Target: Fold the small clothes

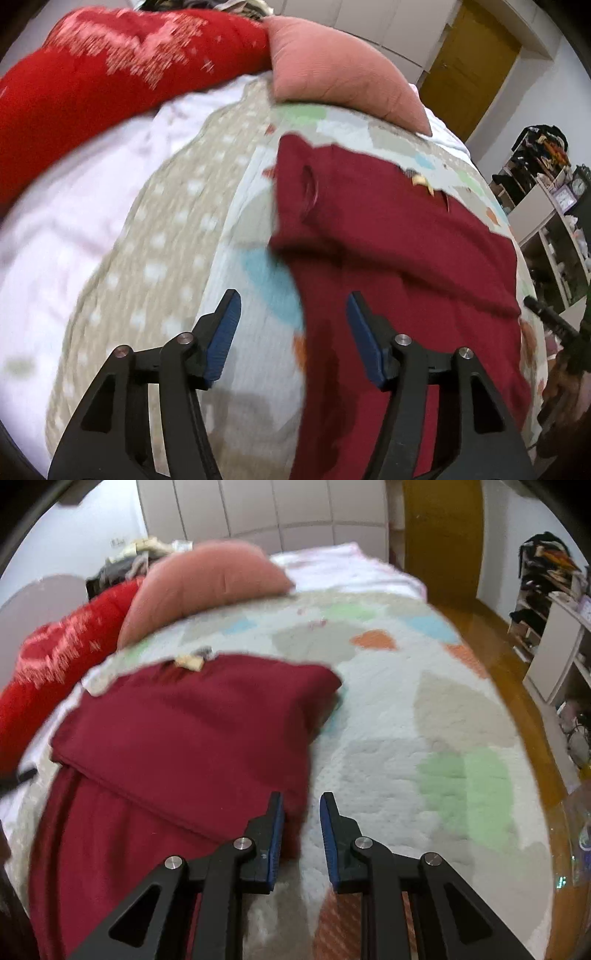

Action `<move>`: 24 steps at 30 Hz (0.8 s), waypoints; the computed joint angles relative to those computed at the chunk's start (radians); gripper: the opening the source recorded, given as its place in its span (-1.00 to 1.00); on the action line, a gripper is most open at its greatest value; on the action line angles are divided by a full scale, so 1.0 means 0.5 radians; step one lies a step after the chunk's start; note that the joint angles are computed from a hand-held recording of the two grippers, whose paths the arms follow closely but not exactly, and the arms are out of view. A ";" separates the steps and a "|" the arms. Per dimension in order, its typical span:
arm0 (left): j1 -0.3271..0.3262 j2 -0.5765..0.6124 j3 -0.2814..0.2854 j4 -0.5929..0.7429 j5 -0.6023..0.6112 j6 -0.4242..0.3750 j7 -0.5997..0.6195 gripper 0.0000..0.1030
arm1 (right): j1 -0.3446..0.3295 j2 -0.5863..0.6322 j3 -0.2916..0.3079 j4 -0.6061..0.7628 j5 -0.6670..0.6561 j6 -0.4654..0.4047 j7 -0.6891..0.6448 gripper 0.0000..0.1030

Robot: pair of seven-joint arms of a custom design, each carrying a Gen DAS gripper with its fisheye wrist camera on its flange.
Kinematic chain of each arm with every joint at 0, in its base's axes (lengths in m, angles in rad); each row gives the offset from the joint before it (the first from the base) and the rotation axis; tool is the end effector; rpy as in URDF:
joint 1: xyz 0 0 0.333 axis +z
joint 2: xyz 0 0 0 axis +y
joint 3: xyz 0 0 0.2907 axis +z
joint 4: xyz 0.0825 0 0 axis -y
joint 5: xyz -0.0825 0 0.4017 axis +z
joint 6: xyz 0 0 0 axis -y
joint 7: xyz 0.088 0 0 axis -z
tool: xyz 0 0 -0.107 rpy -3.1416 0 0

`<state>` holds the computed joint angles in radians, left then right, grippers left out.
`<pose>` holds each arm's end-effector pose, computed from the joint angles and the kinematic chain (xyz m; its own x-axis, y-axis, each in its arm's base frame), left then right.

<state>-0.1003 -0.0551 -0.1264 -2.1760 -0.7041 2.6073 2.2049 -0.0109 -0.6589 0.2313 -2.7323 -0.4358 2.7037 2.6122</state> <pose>0.5653 -0.1169 0.4302 -0.3953 -0.8797 0.2645 -0.8041 0.1921 -0.5626 0.4017 0.1014 0.4462 -0.4138 -0.8999 -0.1375 -0.6486 0.3974 -0.6492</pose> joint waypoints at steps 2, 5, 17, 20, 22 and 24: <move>0.000 -0.058 0.008 -0.095 -0.028 -0.007 0.022 0.15 | 0.091 -0.113 -0.066 -0.104 0.081 0.113 -0.005 -0.28; -0.017 -0.084 0.013 -0.168 -0.035 -0.028 -0.004 0.15 | 0.155 -0.185 -0.081 -0.211 0.234 0.217 0.023 0.04; -0.097 -0.172 0.048 -0.321 -0.035 0.127 -0.012 0.24 | -0.198 -0.091 0.283 -0.100 -0.023 0.173 0.264 -0.80; -0.122 -0.188 0.026 -0.383 -0.033 0.263 0.010 0.24 | -0.165 -0.051 0.222 -0.095 -0.042 0.095 0.328 -0.80; -0.129 -0.221 0.028 -0.410 0.033 0.257 -0.004 0.24 | -0.137 0.038 0.187 -0.068 -0.044 0.080 0.351 -0.80; -0.132 -0.247 0.057 -0.415 0.048 0.193 0.012 0.24 | -0.088 -0.013 0.156 -0.081 -0.069 0.060 0.364 -0.80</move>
<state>-0.1665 -0.1784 -0.0979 -2.3834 -0.6803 2.7040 2.2107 -0.0548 -0.6652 0.3091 -2.7731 -0.4702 2.7335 2.7944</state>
